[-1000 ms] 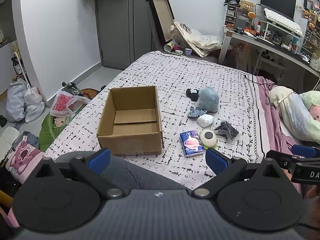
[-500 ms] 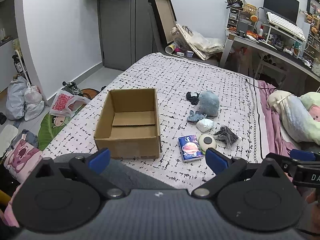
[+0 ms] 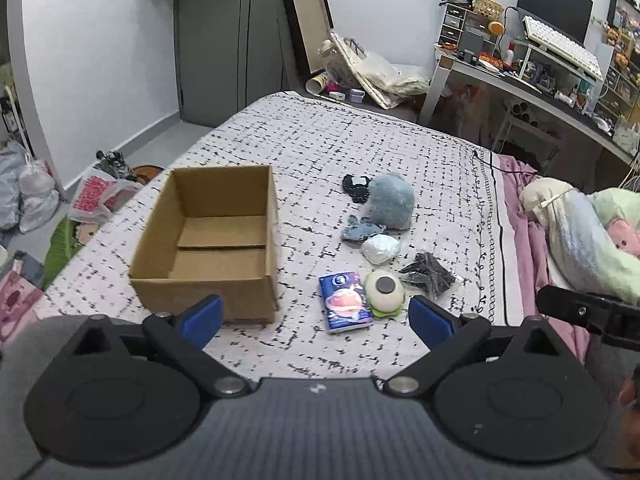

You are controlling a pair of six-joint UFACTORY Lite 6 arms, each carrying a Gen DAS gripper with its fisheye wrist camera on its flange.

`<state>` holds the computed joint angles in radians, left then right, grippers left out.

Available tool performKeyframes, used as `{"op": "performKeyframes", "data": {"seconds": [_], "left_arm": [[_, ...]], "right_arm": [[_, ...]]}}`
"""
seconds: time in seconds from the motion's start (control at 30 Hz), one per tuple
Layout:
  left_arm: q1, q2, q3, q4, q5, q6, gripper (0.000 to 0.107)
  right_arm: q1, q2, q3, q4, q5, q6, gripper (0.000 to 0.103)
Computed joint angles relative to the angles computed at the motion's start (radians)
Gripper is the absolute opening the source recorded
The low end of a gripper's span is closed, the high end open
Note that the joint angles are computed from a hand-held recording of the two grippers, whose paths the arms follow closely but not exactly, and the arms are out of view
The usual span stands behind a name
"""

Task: Organize soft objects
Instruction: 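Move both tools toward the tissue pack and black bag on the bed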

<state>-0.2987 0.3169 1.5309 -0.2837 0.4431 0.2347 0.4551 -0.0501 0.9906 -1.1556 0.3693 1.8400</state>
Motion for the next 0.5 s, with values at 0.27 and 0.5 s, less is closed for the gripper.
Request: {"op": "performKeyframes", "data": {"seconds": [0.27,0.5], "left_arm": [[-0.031,0.101,0.076,-0.024,-0.008,0.006,0.097],[-0.050,0.257,0.244,0.006,0.055,-0.045,0.086]], "right_arm": [[-0.038,0.051,-0.007,-0.092,-0.047,0.115,0.103],[-0.104,0.128,0.068,0.141,-0.098,-0.210,0.103]]}}
